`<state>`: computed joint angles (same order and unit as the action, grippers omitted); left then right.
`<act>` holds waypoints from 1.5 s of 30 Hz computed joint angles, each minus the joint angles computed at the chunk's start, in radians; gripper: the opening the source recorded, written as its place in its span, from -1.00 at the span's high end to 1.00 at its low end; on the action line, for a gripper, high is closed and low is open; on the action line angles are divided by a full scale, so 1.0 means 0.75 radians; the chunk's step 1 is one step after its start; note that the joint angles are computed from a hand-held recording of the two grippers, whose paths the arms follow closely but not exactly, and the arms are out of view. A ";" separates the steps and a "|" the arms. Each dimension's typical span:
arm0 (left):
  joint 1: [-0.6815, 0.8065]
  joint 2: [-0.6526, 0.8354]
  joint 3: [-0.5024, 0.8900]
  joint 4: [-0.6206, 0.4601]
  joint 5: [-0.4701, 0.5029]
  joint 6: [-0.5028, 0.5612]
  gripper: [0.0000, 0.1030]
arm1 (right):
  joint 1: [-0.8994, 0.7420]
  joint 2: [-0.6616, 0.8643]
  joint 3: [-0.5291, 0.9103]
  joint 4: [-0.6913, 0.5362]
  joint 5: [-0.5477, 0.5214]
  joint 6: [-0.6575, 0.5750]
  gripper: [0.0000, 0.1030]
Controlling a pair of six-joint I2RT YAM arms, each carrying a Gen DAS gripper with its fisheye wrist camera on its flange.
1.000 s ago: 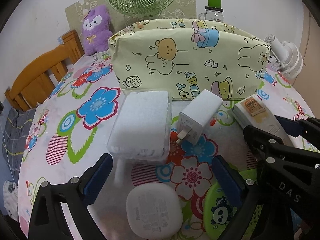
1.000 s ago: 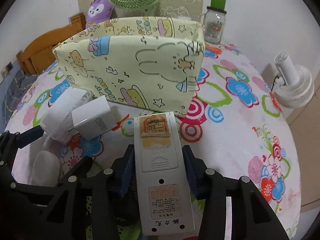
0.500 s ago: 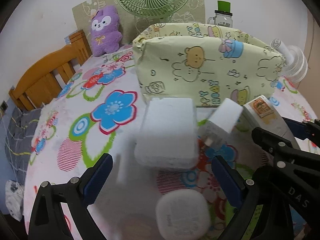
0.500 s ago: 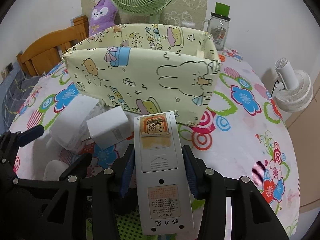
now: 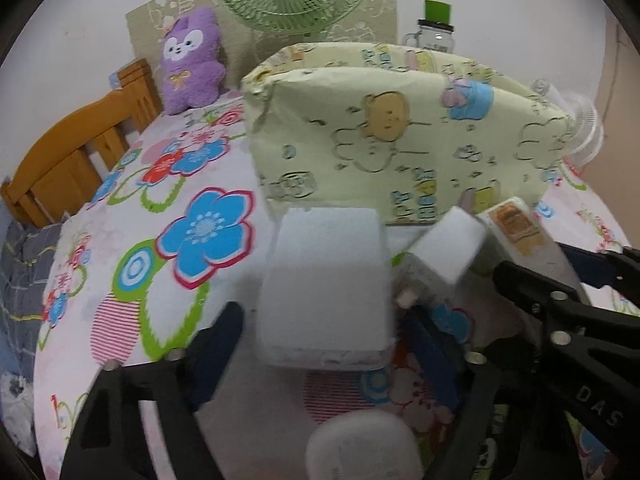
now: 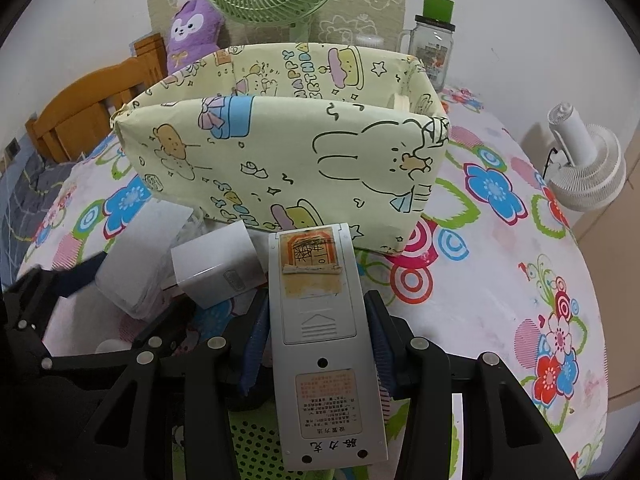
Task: Organize rigid objects
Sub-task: 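Lift the white remote with the right gripper while the left gripper closes on the white power bank, then carry the remote in the right gripper toward the fabric box while the left gripper carries the power bank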
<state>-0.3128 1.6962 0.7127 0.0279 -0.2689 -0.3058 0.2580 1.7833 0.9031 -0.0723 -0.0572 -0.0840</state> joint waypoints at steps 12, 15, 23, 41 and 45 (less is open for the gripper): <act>-0.080 -0.098 -0.058 -0.035 -0.065 -0.070 -0.17 | -0.007 -0.084 -0.070 -0.001 -0.003 -0.007 0.05; -0.111 -0.140 -0.072 -0.059 -0.097 -0.090 -0.17 | -0.009 -0.133 -0.104 0.001 -0.013 -0.012 0.06; -0.197 -0.240 -0.089 -0.146 -0.185 -0.154 -0.17 | -0.032 -0.254 -0.176 -0.018 -0.051 -0.022 0.06; -0.354 -0.338 -0.046 -0.301 -0.329 -0.278 -0.17 | -0.083 -0.448 -0.257 -0.069 -0.097 -0.053 0.06; -0.376 -0.351 -0.023 -0.334 -0.357 -0.291 -0.17 | -0.100 -0.480 -0.252 -0.091 -0.116 -0.056 0.06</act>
<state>-0.5946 1.4326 0.6955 -0.2226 -0.5367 -0.5242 0.1826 1.4233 0.7138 -0.1405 -0.1439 -0.1262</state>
